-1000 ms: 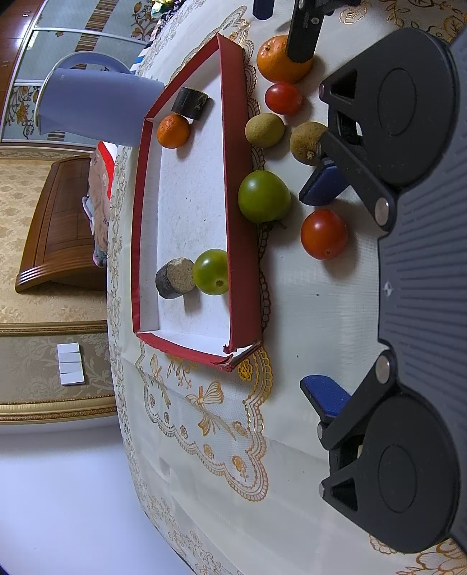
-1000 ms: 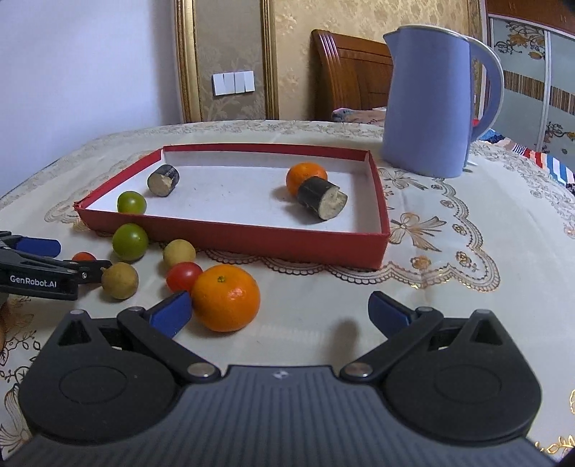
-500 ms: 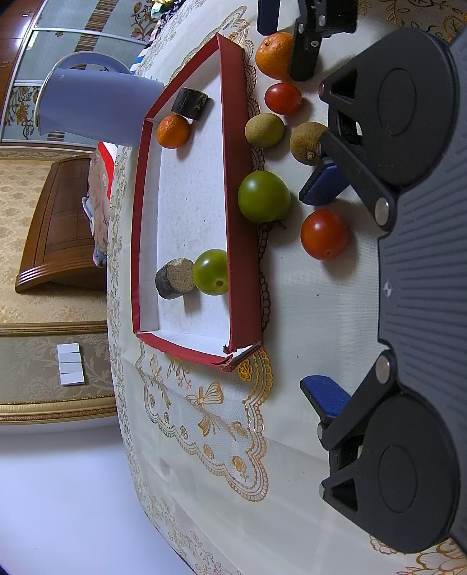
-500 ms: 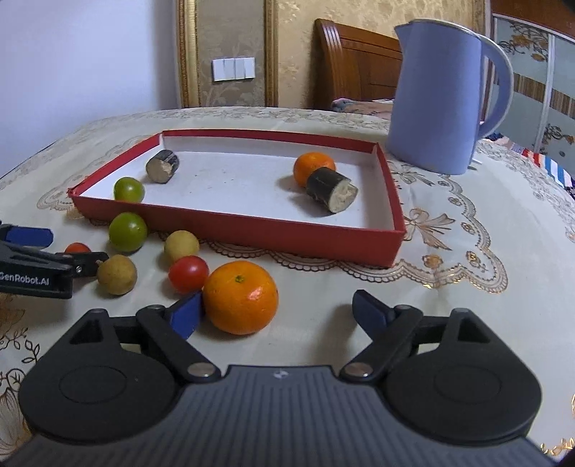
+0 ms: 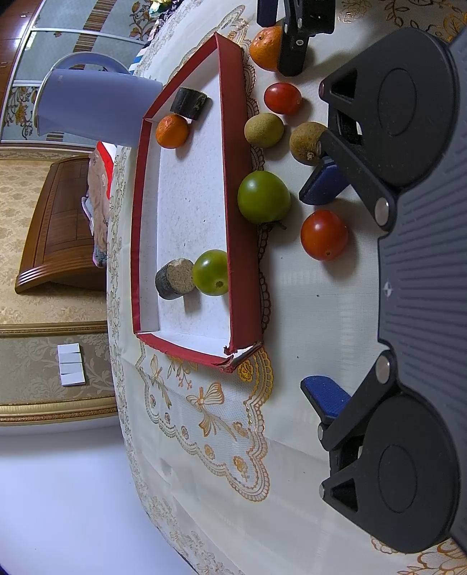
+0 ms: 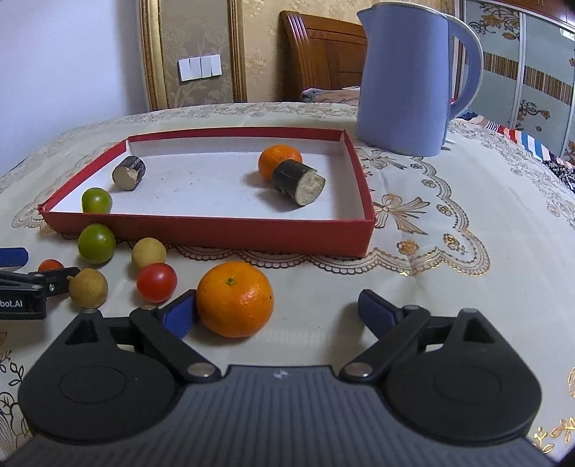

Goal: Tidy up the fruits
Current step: 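Move both open grippers toward the loose fruits in front of the box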

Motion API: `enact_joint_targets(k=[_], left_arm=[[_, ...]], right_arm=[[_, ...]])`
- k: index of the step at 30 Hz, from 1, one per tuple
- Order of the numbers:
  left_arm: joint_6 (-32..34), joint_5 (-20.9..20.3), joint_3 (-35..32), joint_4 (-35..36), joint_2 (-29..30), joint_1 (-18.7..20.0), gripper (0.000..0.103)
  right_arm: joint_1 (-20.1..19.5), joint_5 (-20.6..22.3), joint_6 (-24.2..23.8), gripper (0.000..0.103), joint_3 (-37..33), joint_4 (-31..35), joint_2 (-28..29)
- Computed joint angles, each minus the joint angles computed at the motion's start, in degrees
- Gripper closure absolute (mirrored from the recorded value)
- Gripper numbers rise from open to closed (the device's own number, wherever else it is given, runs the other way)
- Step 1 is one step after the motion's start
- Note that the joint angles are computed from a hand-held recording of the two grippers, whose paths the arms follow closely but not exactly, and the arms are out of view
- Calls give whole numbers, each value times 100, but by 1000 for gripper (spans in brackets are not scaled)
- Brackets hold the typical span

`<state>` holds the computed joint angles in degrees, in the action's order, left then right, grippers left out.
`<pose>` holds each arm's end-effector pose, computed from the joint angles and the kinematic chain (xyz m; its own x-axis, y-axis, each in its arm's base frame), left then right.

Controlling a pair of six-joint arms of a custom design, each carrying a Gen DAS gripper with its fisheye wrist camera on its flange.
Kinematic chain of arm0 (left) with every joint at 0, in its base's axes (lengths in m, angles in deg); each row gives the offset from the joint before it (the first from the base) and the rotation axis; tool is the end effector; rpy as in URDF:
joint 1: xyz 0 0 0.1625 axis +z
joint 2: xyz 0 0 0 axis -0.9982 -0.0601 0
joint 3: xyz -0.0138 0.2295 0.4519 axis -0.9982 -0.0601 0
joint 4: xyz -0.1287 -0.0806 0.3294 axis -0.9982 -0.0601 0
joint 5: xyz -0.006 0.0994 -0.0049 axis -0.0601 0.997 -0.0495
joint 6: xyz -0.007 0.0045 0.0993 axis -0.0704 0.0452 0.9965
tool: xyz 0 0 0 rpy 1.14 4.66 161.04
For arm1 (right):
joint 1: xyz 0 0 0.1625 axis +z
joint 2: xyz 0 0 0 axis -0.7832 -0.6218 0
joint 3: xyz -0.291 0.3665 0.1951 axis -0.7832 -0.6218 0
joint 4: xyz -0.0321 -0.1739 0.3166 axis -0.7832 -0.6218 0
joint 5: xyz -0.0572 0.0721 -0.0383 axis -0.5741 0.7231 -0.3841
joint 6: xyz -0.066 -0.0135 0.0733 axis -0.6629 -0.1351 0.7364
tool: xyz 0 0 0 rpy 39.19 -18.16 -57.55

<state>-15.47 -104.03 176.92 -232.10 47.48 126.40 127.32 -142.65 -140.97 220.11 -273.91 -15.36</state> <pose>-0.1700 -0.4390 -0.0098 -0.6751 -0.2481 -0.6947 0.4431 0.6165 -0.6508 0.0033 -0.5305 0.1423 -0.6558 -0.4376 0.6152 -0.7345 0.5580 -0.3861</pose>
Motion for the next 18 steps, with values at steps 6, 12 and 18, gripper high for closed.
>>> enact_joint_targets(k=[6,12,18], left_arm=[[-85,37,-16,129,0,-5,0],[-79,78,-13,154,8,-15,0],[-110,67,3,200,-21,-20,0]], right_arm=[[-1,78,-45,19,18,-38,19],[-7,101,-33,20,26,-5,5],[8,60,-60,20,24,-27,17]])
